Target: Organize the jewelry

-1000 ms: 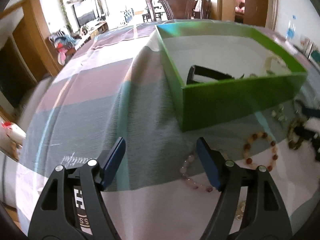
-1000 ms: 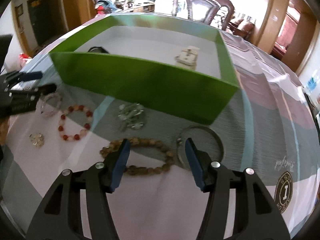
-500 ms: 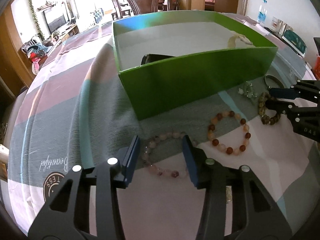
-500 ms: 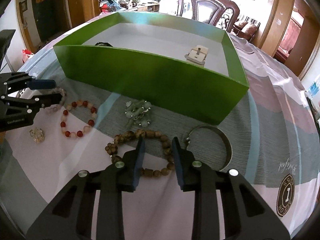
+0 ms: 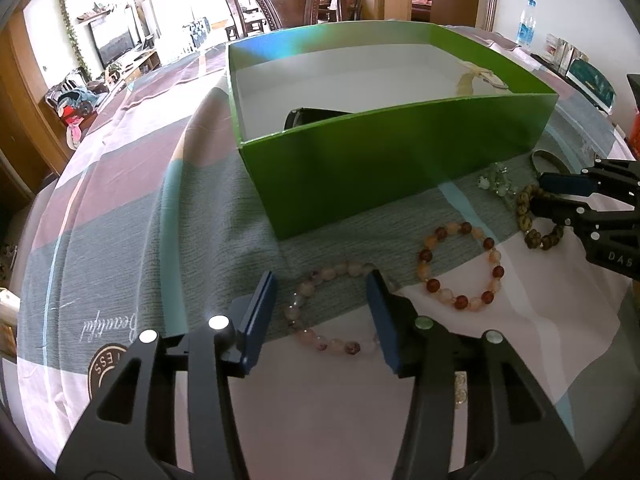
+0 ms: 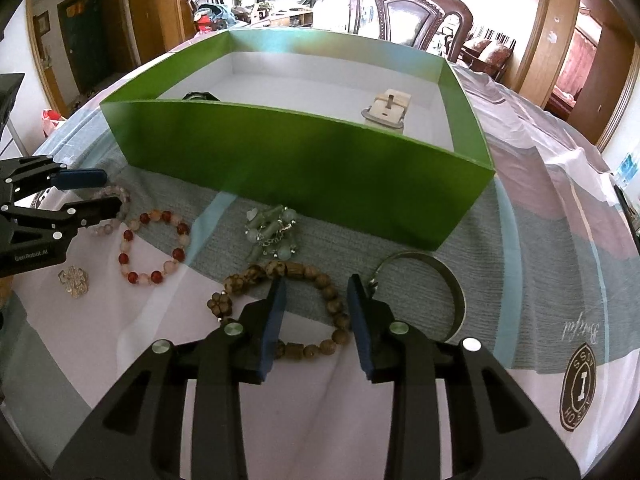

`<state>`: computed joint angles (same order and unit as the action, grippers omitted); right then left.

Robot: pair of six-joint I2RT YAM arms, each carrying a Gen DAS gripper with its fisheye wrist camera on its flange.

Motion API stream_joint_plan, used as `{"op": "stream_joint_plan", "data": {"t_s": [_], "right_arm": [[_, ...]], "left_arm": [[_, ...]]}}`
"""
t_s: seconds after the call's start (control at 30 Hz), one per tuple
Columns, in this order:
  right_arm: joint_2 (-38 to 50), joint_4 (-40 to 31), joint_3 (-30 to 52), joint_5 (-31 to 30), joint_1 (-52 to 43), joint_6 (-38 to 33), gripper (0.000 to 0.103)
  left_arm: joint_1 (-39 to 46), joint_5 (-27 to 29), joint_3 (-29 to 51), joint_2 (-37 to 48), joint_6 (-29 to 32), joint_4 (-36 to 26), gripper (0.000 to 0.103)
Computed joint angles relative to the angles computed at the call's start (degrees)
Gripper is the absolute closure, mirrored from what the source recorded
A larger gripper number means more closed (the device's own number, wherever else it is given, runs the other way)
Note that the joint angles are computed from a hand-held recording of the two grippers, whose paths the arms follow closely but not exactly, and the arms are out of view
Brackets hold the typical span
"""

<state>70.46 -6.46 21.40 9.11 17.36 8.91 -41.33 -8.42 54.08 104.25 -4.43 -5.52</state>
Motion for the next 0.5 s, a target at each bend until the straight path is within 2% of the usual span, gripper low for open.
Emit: {"op": "stream_joint_plan", "data": {"t_s": [0.13,0.23,0.5], "right_arm": [[0.1,0.1,0.0,0.0,-0.3,0.6,0.064],[0.2,0.0,0.1,0.1,-0.2,0.6,0.064],[0.0,0.0,0.1,-0.2,-0.7,0.4,0.063]], "left_arm": [[-0.1,-0.2,0.0,-0.1,0.0,-0.1,0.055],[-0.1,0.9,-0.3,-0.4,0.4,0.0,0.067],[-0.2,0.7,-0.3,-0.4,0.4,0.0,0.068]]}}
